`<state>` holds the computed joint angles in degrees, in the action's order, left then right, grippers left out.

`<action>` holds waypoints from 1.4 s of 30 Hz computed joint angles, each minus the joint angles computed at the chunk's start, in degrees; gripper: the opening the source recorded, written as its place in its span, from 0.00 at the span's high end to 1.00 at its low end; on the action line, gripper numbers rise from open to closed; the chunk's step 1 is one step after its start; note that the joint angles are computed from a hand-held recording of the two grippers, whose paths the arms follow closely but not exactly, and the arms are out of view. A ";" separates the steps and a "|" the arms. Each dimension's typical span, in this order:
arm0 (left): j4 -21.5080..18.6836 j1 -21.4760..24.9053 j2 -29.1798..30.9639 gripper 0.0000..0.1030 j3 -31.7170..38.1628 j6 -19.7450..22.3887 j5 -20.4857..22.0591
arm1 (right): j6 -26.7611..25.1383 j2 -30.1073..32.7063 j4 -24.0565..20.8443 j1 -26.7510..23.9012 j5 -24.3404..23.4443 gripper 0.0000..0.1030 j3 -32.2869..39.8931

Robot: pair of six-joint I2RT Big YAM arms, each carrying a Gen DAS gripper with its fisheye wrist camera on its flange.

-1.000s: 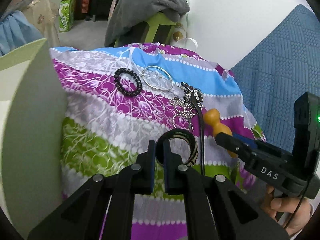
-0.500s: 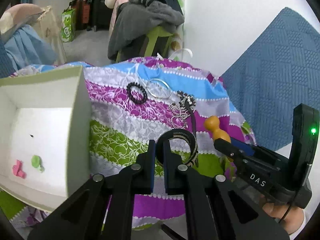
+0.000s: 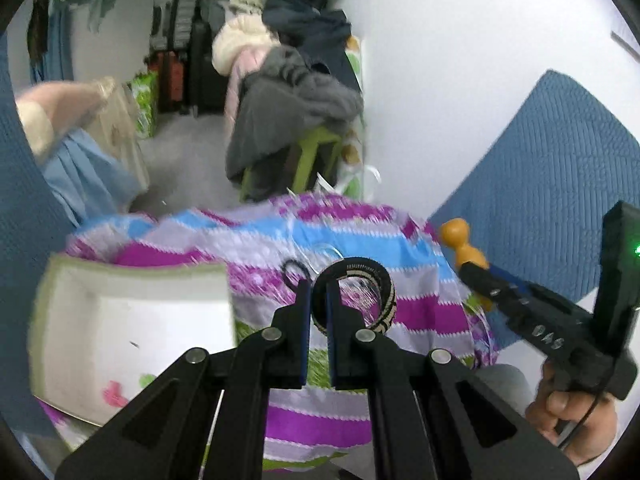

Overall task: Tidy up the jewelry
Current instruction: 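Carry the bangle and gourd pendant into the white box and release them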

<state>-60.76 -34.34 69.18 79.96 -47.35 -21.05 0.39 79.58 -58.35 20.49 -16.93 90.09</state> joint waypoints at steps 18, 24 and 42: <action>-10.60 5.48 -12.45 0.94 -2.95 4.34 -5.11 | 5.22 0.85 0.83 12.42 3.19 0.73 4.81; -9.60 9.37 -17.15 0.93 -11.01 3.27 -0.71 | 5.75 1.86 0.17 17.11 3.08 0.73 1.84; -5.79 16.76 -21.02 0.93 -26.07 3.51 8.17 | 6.16 7.59 -2.03 23.16 6.26 0.73 -1.33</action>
<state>-66.55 -17.58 48.16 53.89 -43.84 -12.88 6.55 87.17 -60.38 43.65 -10.67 88.77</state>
